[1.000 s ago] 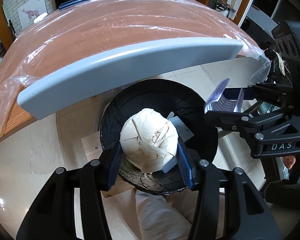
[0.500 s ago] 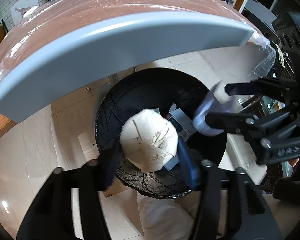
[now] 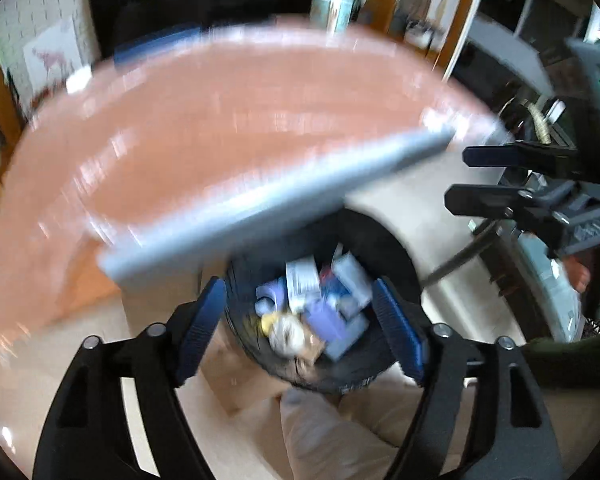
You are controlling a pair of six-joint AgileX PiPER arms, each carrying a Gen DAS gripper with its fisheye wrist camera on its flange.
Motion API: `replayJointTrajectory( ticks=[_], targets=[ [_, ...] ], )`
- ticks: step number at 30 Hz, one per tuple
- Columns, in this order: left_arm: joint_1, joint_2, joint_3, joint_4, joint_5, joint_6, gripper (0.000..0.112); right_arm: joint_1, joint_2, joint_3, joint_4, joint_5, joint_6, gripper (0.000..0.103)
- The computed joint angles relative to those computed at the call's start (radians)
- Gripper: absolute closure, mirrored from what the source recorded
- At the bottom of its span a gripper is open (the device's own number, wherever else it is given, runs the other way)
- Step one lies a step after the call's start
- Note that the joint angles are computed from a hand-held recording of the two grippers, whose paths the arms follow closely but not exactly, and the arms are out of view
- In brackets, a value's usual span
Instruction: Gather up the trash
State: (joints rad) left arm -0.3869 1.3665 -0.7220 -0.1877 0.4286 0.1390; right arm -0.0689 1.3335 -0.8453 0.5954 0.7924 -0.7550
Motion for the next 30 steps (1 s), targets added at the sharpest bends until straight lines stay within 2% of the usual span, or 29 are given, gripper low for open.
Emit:
replayJointTrajectory(
  ticks=[1,3,4,6,8,12,16,18,22,25,30],
  targets=[
    [0.021,-0.031,-0.016,0.013,-0.002,0.004,0.02,-0.008,0.005,-0.043,-0.009,-0.014,0.016,0.004],
    [0.068,-0.05,-0.059,0.058,-0.011,-0.017,0.016,-0.012,0.038,-0.105,-0.025,-0.052,0.046,0.004],
    [0.103,-0.039,-0.089,0.072,-0.028,-0.028,0.014,0.0,0.078,-0.155,-0.076,-0.1,0.106,0.004],
    [0.177,0.021,-0.156,0.057,-0.056,-0.021,0.014,0.01,0.164,-0.257,-0.154,-0.132,0.204,0.004],
    [0.24,0.085,-0.227,0.03,-0.054,0.006,0.014,0.002,0.254,-0.35,-0.153,-0.142,0.221,0.004],
    [0.334,0.294,-0.411,0.058,-0.053,-0.019,0.014,0.02,0.44,-0.529,-0.293,-0.178,0.379,0.004],
    [0.39,0.485,-0.603,0.102,0.006,-0.085,0.014,0.024,0.635,-0.739,-0.401,-0.143,0.495,0.004],
    [0.42,0.56,-0.678,0.061,0.033,-0.07,0.014,0.017,0.71,-0.83,-0.43,-0.114,0.518,0.004],
    [0.452,0.671,-0.817,0.074,0.078,-0.107,0.014,0.001,0.872,-1.064,-0.468,-0.011,0.574,0.004],
    [0.458,0.731,-0.896,0.114,0.106,-0.126,0.014,-0.006,0.939,-1.17,-0.487,0.033,0.602,0.004],
    [0.459,0.799,-0.985,0.154,0.152,-0.152,0.014,-0.007,0.988,-1.233,-0.504,0.037,0.595,0.004]
  ],
)
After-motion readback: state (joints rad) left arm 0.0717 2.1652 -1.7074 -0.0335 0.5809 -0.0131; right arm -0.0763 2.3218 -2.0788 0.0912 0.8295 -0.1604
